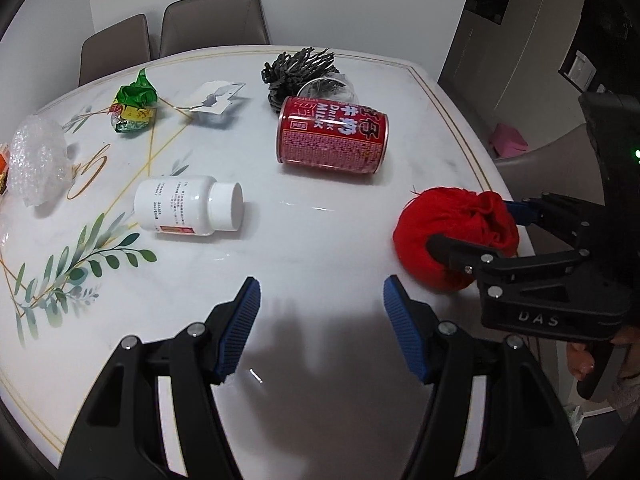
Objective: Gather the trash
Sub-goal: 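Grasp the red knit ball with the right gripper, then grasp the white pill bottle with the left gripper while the right holds the red ball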
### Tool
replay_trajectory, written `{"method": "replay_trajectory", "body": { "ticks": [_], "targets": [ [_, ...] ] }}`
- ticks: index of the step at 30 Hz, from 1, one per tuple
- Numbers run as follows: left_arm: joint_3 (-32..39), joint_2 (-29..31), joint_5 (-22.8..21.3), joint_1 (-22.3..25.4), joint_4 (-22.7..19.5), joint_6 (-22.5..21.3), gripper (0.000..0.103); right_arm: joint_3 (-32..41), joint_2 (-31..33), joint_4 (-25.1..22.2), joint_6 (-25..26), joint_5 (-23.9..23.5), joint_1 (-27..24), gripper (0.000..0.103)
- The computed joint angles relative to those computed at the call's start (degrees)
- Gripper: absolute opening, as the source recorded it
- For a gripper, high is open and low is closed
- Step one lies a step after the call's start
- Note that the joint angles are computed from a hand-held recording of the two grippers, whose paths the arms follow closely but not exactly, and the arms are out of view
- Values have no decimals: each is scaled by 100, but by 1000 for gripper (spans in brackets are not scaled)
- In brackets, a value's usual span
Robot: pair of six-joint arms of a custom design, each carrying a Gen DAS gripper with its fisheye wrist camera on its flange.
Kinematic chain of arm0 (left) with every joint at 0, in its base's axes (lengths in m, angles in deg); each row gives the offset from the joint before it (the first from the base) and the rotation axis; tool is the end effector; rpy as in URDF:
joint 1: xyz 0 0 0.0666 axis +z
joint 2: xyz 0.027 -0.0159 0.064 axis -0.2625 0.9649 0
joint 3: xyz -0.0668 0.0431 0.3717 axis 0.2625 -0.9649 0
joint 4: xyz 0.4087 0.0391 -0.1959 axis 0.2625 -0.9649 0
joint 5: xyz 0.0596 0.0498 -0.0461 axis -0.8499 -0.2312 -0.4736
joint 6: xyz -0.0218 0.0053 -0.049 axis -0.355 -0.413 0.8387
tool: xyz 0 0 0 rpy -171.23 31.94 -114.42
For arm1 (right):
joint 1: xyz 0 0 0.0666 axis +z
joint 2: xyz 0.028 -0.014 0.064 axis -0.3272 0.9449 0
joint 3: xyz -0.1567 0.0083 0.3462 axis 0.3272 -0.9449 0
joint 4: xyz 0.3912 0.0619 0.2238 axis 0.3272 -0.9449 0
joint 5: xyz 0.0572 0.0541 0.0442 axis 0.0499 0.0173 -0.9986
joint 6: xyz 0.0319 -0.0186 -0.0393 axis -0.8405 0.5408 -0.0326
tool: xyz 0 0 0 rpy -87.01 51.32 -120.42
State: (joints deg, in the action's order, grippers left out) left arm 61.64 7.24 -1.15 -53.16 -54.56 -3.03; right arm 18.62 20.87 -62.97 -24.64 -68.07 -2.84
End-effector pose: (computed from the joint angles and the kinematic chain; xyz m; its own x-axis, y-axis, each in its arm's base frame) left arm 0.3707 -0.2750 0.6260 -0.8287 -0.1298 -0.5444 -0.0984 0.9914 -0.0865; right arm 0.4371 0.1374 0.6184 -0.7035 -0.4872 -0.5174 -0.6176 0.7793 0.1059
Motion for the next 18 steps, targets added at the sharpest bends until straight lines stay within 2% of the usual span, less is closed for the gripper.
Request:
{"method": "replay_trajectory", "body": {
  "ticks": [4,13,18],
  "targets": [
    [-11,-55,29,132,-14,-21,65,206,112,-115,98,-40,195,45],
    [76,-225,-70,485,-121,-249,65,1019,514,-434,-76,-138,535,42],
    [-56,-384,34,832,-30,-604,65,1385,739,-509,-243,2,713,42]
  ]
}}
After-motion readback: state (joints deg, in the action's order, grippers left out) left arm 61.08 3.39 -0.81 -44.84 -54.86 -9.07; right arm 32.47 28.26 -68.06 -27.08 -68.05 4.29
